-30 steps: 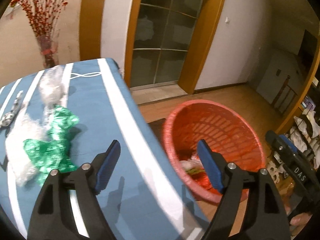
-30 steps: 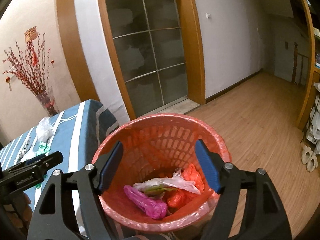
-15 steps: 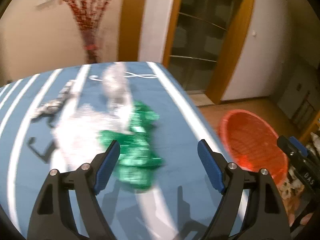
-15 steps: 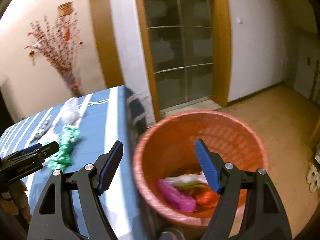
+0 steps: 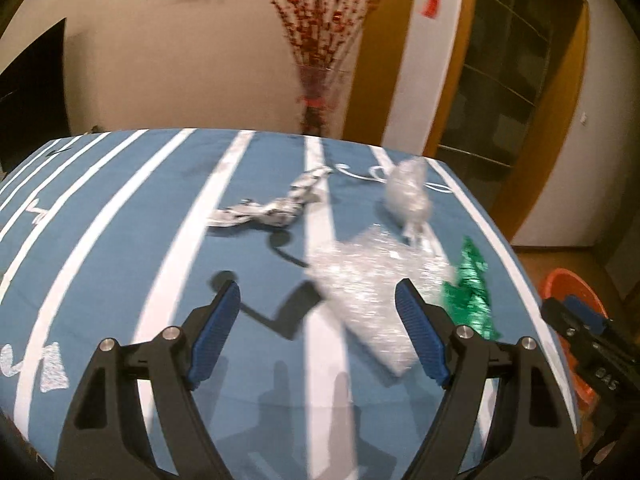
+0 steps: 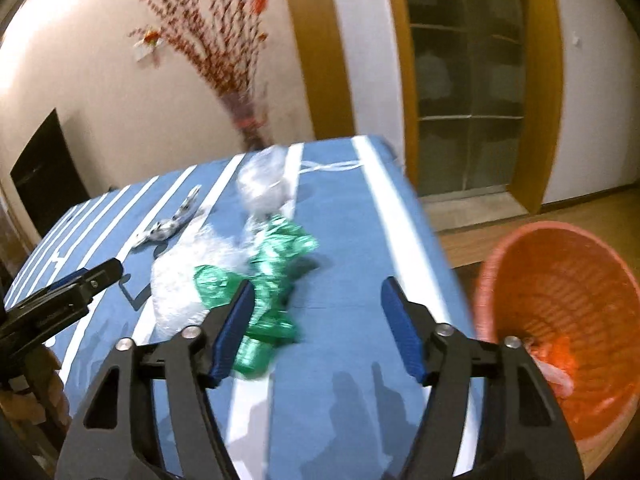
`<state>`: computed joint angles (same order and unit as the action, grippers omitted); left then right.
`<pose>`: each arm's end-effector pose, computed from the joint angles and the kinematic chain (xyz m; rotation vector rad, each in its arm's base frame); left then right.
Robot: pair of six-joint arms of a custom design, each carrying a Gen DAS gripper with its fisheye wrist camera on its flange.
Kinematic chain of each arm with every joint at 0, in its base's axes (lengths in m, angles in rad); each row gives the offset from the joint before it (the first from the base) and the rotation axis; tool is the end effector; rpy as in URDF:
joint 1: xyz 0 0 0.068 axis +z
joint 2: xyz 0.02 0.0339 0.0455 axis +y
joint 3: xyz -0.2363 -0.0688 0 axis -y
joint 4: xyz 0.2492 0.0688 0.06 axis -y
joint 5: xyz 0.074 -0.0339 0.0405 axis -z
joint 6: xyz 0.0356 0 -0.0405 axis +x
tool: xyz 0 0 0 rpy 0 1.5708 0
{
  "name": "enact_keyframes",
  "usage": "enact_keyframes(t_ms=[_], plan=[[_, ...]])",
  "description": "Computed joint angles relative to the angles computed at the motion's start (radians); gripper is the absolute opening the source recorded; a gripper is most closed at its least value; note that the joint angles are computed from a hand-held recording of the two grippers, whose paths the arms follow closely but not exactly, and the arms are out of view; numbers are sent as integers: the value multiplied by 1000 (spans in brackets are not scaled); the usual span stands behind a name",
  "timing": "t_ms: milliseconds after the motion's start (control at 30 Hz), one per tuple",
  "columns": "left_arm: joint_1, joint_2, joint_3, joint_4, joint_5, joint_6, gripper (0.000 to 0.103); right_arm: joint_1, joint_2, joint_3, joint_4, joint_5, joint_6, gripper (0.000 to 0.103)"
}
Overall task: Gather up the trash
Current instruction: 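Move both open tools back over the green bag and bubble wrap, then grasp the green bag with the right tool while the left tool grasps the bubble wrap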
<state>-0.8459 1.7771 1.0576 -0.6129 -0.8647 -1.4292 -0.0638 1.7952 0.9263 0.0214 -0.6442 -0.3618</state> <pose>0.2313 -0.2203 0.1313 -0.7683 2.1255 0.1919 0.3478 -0.0008 0.1155 -0.6161 2.1871 0.5552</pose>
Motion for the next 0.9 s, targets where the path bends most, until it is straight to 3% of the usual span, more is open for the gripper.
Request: enact_keyframes(t_ms=[200, 367, 433, 700, 900], plan=[[8, -75, -103, 13, 9, -37, 78, 95, 71, 66, -56, 58, 9, 52], [33, -101, -144, 75, 31, 1, 78, 128, 111, 96, -85, 116, -5, 44], [43, -98, -148, 110, 45, 27, 78, 133, 131, 116, -115, 131, -16, 35], [65, -30, -92, 204, 115, 114, 76, 110, 137, 106, -109, 163, -44, 16], [93, 55, -17, 248, 185, 166, 74, 33, 147, 122, -113, 143, -47, 14]])
